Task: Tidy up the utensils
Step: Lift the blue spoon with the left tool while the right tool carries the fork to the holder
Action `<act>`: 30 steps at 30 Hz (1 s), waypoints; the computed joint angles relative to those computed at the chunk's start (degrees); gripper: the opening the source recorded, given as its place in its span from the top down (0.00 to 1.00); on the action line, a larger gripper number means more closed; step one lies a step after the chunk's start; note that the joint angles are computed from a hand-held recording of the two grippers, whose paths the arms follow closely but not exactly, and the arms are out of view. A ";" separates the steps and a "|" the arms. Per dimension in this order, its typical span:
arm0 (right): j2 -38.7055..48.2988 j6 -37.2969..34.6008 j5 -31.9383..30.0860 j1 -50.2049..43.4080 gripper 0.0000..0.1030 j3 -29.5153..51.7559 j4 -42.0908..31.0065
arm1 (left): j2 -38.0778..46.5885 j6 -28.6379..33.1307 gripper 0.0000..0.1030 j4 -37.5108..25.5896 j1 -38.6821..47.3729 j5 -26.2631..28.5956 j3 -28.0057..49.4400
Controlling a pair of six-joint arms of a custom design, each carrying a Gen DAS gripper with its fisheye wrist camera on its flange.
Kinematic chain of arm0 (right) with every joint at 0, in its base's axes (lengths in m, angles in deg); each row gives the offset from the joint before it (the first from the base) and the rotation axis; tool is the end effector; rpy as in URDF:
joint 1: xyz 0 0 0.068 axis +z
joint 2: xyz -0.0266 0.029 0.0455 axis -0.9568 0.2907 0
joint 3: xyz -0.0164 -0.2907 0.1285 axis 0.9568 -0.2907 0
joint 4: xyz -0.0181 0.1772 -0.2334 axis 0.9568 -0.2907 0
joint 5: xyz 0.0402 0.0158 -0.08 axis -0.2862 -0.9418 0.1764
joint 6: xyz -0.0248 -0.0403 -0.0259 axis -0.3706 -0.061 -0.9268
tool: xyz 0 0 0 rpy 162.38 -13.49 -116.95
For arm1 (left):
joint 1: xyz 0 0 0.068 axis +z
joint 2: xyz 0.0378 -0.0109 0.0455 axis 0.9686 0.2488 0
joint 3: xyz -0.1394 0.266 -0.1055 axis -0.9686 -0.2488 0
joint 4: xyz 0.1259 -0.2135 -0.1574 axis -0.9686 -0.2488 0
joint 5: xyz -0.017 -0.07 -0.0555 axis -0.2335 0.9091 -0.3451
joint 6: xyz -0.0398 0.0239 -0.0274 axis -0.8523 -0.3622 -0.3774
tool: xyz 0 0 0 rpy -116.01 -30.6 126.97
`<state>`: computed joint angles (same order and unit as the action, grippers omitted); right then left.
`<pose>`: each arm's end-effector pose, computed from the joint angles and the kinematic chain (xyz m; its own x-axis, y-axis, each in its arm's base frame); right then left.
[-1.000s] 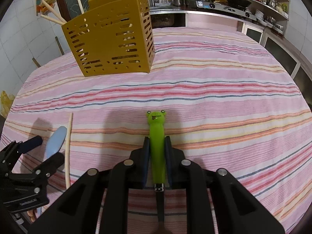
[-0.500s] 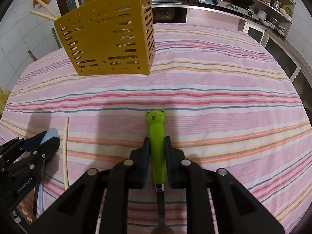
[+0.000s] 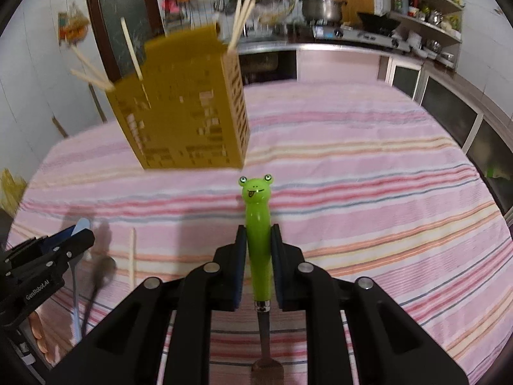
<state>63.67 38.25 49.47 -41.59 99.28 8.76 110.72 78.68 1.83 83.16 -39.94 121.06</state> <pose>0.2976 0.1617 0.2432 -0.6277 0.3792 -0.6798 0.3867 0.9098 0.1504 0.3430 0.0296 0.2227 -0.7214 0.2640 -0.6402 0.4411 0.8879 -0.1309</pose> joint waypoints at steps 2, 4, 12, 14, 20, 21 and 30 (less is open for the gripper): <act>-1.85 0.49 1.68 0.96 0.85 -0.72 0.68 | -2.62 -0.14 0.71 1.94 1.40 1.33 -1.38; -3.24 0.69 4.12 2.17 0.85 -1.17 1.34 | -4.84 0.25 0.71 3.70 3.09 2.93 -2.42; -7.12 1.05 13.89 7.35 0.85 -3.63 5.36 | -9.72 0.20 0.71 7.47 10.55 11.15 -3.89; -7.56 1.27 16.25 8.73 0.85 -4.04 5.96 | -10.26 0.20 0.71 7.63 12.18 13.00 -3.93; -7.90 1.40 19.96 10.94 0.85 -3.86 6.71 | -12.46 0.98 0.71 9.98 16.10 16.42 -5.49; -8.17 1.61 20.37 11.32 0.85 -4.02 6.61 | -12.46 0.87 0.71 9.93 16.38 16.71 -5.37; -8.31 1.15 21.76 12.20 0.85 -4.16 7.03 | -12.18 -0.26 0.71 10.87 18.66 19.03 -4.39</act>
<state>55.36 39.40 71.23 -29.39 95.12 15.79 98.54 78.41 12.70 101.82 -20.91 116.68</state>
